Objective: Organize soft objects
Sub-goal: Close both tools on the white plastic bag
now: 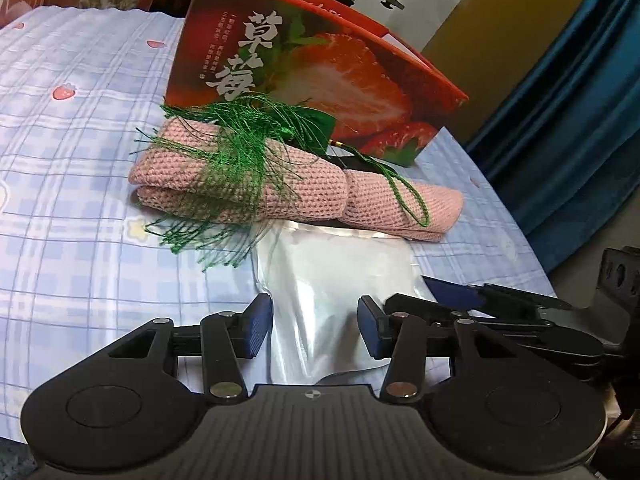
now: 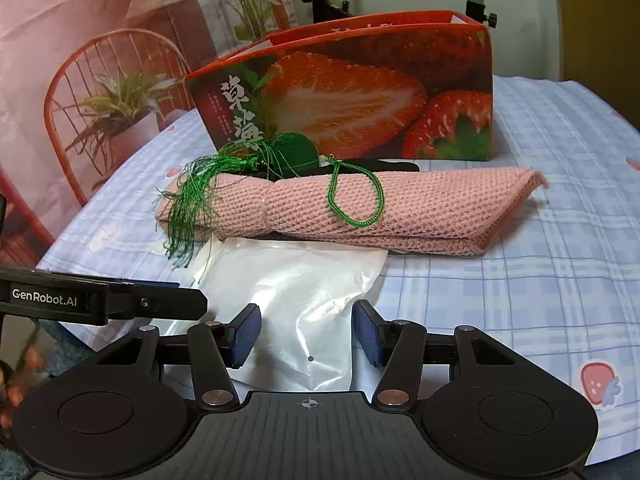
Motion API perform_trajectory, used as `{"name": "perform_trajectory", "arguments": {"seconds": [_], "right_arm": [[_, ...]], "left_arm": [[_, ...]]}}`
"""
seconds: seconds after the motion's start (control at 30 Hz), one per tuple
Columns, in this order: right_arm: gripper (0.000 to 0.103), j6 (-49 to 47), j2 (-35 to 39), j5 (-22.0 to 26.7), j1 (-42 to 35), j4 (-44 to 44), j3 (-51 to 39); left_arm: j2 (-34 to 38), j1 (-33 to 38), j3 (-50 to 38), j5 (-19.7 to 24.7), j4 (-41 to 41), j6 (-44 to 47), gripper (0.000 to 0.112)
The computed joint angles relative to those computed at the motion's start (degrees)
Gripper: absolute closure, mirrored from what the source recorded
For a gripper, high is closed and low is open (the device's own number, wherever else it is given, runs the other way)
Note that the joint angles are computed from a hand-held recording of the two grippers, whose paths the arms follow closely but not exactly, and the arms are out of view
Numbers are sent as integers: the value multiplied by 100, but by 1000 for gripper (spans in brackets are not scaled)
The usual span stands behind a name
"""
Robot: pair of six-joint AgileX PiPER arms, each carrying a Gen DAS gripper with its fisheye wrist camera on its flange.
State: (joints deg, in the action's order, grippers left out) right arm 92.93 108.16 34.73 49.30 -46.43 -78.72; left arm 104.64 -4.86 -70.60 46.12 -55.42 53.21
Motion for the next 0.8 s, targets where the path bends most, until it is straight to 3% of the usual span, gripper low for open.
{"name": "perform_trajectory", "arguments": {"seconds": [0.23, 0.33, 0.6, 0.7, 0.8], "right_arm": [[56, 5, 85, -443, -139, -37, -22], [58, 372, 43, -731, -250, -260, 137], [60, 338, -5, -580, -232, -90, 143], [58, 13, 25, -84, -110, 109, -48], [57, 280, -46, -173, -123, 19, 87]], "left_arm": [[9, 6, 11, 51, -39, 14, 66], [-19, -15, -10, 49, 117, 10, 73], [13, 31, -24, 107, 80, 86, 74], [11, 24, 4, 77, 41, 128, 74], [-7, -14, 33, 14, 35, 157, 74]]}}
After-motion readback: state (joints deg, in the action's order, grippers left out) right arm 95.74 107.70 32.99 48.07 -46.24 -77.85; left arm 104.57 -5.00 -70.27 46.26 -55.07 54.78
